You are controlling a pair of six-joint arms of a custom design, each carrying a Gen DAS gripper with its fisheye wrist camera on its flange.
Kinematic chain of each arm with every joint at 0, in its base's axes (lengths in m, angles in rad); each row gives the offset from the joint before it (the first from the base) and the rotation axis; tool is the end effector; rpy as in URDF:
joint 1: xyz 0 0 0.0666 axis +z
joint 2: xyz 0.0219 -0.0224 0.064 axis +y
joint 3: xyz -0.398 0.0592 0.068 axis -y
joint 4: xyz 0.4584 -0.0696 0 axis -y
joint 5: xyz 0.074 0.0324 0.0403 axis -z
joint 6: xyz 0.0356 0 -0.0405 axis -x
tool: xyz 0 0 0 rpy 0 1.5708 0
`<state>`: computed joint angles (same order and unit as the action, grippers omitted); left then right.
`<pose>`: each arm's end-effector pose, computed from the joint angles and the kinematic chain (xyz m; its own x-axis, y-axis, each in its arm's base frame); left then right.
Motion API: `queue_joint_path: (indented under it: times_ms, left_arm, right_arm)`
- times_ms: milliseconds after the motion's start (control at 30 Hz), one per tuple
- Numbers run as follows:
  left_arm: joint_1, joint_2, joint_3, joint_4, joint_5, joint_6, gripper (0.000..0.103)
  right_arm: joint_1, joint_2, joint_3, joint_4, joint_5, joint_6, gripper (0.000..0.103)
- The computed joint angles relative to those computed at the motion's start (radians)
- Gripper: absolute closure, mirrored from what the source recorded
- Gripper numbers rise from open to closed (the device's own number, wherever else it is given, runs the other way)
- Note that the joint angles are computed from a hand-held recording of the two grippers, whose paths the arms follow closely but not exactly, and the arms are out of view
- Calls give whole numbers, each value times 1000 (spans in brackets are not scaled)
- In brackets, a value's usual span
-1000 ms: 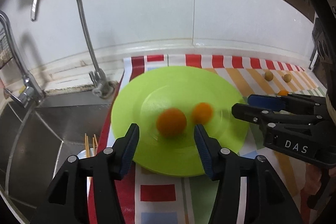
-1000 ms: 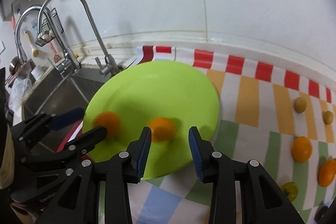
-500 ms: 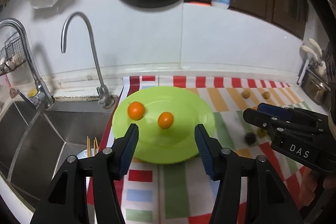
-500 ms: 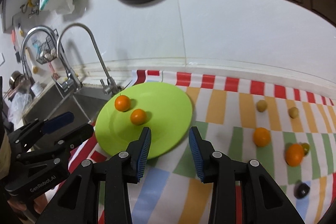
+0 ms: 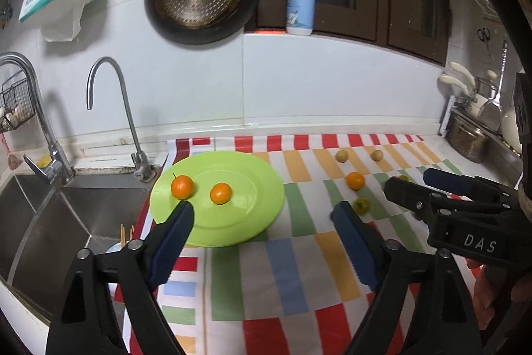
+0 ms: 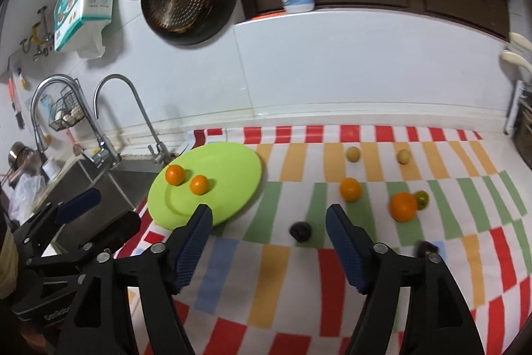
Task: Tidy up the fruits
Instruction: 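Move both open tools back toward the remaining fruits on the cloth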
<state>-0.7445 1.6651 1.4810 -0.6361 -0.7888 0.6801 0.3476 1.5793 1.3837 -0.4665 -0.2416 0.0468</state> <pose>0.4913 -0.4189 0.3639 -0.4946 -0.1469 -0.8566 -0.2437 0.9695 -0.0255 0.5881 0.2217 0.3720 -0.5536 -0.2489 -0.7947 -0.5346 0.8379 0.1100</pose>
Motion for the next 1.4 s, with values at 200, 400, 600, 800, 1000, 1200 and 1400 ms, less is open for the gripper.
queue_joint_path:
  times_ms: [200,400,600,800,1000,1200,1400]
  left_arm:
    - [-24,21,20,23,2,-14,10]
    - [-41,52,56,15,-15,-23,10]
    - [-47,83,88,13,-12,-40,10]
    - [-42,122,129,0,2,-54,10]
    - [-34,156,163,-1,6,-93,11]
    - [-17,190,192,1,29,-128,11]
    - [2,226,216,12,66,-171,12]
  right_arm:
    - [-27,-53,-56,19,41,-4,24]
    - [-50,-87,-100,37,121,5,23]
    - [-75,-108,-133,57,166,20,23]
    - [-98,-118,-151,96,208,-6,23]
    - [-113,-99,-139,101,234,-22,23]
    - [-123,-56,-108,77,243,-40,23]
    - [-130,-4,-68,43,245,-52,23]
